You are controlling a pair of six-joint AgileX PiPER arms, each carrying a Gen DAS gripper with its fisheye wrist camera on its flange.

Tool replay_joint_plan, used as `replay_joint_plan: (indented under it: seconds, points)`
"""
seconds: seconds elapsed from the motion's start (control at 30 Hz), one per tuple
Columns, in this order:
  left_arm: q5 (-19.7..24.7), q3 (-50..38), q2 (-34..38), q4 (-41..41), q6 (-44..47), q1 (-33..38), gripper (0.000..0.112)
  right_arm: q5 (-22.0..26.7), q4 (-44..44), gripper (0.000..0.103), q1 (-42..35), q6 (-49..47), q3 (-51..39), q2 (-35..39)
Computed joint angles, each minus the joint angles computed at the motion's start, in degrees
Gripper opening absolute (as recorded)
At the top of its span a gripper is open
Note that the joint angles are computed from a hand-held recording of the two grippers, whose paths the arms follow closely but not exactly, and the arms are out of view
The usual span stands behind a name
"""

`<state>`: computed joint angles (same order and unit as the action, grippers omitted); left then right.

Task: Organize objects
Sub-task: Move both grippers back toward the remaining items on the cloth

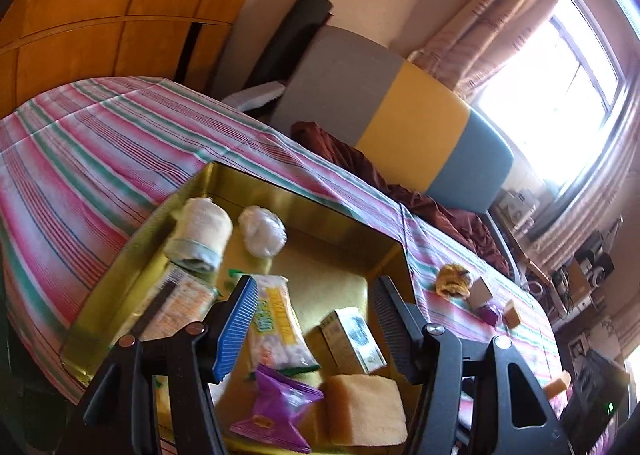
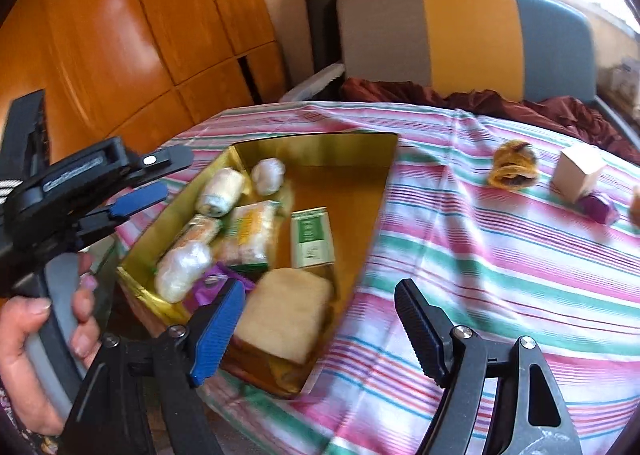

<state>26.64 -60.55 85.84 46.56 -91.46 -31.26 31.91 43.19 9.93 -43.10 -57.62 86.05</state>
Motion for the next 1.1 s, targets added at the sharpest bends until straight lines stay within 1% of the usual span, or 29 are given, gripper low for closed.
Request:
replay_joint_plan:
  seconds: [0.07,0.13,0.33,0.5,0.6,0.63,0.67,0.73,0.83,0.87,0.9,1.0,1.03,1.1]
  points:
    - [-0.22,-0.42,0.46,-0.63,0.99,-0.76,0.061,-1.24,-2.47,0.078,-0.97,1.92,-0.04,0.13]
    - [0.01,-1.34,1.24,-1.39,2.77,-1.87,0.061,-1.33,-3.54,0.078,-3.07,2.5,-0.55,0.85]
    - [1.06,-5.23,4.64,-3.94,8.71,-6.06,0.061,-1.53,-3.37,0.078,-12.53,-0.83,-1.8,4.33]
    - [2.46,-10.86,9.04,-9.73,16.09,-9.15,0.061,-0.51,-6.8,0.078,-20.73,-0.85,-7.17,10.98]
    - [4.22,-15.88,12.59,-13.16,22.08,-11.28,0.061,-1.0,-7.85,0.078,-24.65,-1.19,-11.42,15.04]
    - [4.5,-16.75,13.19,-13.37,22.8,-11.88,0.061,-1.27,-7.81,0.078,-25.75,-1.74,-12.63,16.14]
    - [4.71,-17.79,13.94,-13.55,23.53,-12.57,0.061,-1.72,-9.14,0.078,-26.62,-0.82,-14.71,17.73]
    - [5.27,-20.36,15.77,-15.59,26.32,-13.6,0.061,-1.0,-10.08,0.078,-28.09,-0.03,-18.89,20.69]
    - [5.86,-23.4,18.09,-18.86,30.13,-14.79,0.061,0.49,-14.23,0.078,-29.03,4.54,-28.54,26.66]
    - [6.28,-24.22,18.7,-19.7,31.28,-15.15,0.061,1.55,-15.62,0.078,-29.25,6.23,-33.07,29.32]
    - [6.72,-25.14,19.38,-20.32,32.22,-15.59,0.061,2.35,-15.94,0.078,-29.37,6.88,-35.78,31.05]
    - [8.16,-27.84,21.38,-22.28,35.17,-16.68,0.061,6.85,-18.85,0.078,-29.04,10.71,-47.43,37.81]
    - [8.5,-28.56,21.9,-23.12,36.28,-16.9,0.061,7.84,-19.62,0.078,-28.66,11.48,-50.66,39.83]
    - [9.37,-29.95,22.91,-23.76,37.45,-17.43,0.061,11.7,-19.47,0.077,-28.58,10.88,-58.36,44.57]
